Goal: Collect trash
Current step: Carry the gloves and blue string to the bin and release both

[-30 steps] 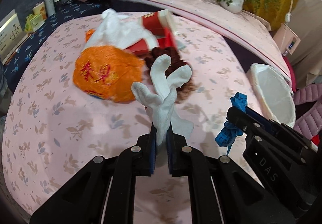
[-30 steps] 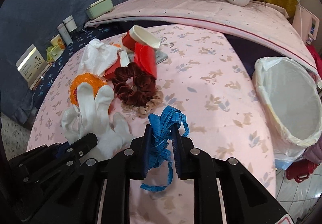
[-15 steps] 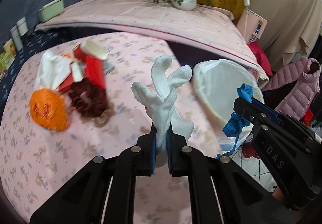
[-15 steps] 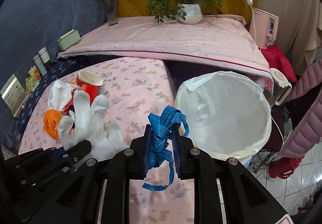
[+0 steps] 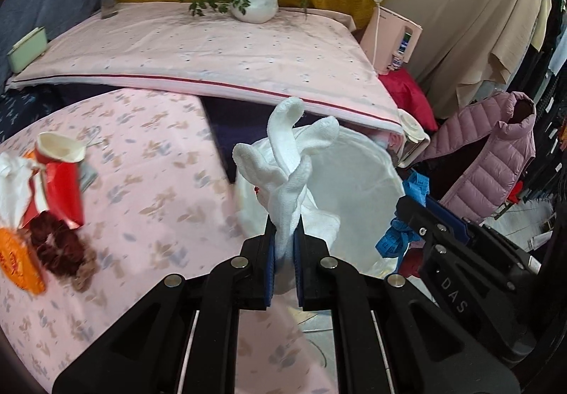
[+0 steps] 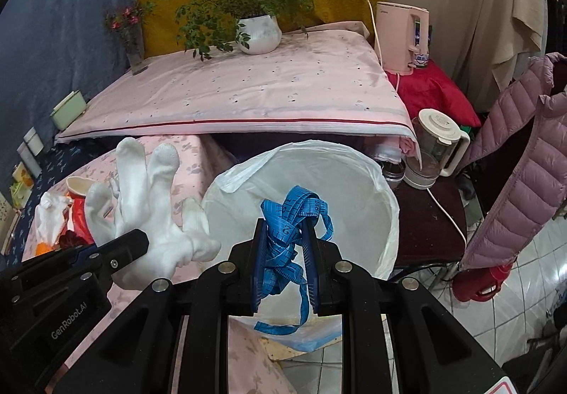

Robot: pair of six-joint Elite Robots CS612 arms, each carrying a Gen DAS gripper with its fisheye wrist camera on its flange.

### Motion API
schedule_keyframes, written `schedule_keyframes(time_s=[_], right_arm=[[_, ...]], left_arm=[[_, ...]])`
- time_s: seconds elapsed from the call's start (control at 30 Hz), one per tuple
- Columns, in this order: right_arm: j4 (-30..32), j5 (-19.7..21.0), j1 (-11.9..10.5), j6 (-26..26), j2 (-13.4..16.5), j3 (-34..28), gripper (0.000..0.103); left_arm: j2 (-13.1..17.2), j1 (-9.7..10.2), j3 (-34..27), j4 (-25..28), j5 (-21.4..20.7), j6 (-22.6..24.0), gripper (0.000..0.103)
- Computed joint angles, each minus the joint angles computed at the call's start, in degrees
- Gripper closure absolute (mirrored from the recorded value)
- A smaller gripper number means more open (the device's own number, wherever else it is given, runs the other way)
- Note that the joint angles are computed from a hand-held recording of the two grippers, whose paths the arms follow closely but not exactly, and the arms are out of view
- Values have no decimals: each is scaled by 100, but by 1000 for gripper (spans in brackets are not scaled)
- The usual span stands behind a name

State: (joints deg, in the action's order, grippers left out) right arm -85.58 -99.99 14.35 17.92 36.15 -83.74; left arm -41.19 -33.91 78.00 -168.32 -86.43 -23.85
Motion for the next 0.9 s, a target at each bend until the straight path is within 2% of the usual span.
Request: schedule_keyframes(time_s=[0.23,0.4,0.5,0.7,0.77,0.83,0.9], right_arm=[[-81,-12,-112,91,-83,226,84],[-153,31,-123,48,-138,384,83],[-188,60,-96,-74,-184,495,83],[-317,-16,-24,-299,-292,740,80],[-343,-29,-4,-346,-322,800,77],[-399,-68,25,-377,-343,838,66],[-469,-101,54,-427,-355,856,61]], left_arm=[[249,-24,-452,195,-10,52,91],[256,-27,-451,208,422,-134,61],[221,-14,-383,235,658,-253,53],[124,42,-195,253,886,-539,51],[96,58,-141,258,938,-610,49],[70,64,-92,257,1030,-686,43],[41,73,-29,212,1115,-730,41]])
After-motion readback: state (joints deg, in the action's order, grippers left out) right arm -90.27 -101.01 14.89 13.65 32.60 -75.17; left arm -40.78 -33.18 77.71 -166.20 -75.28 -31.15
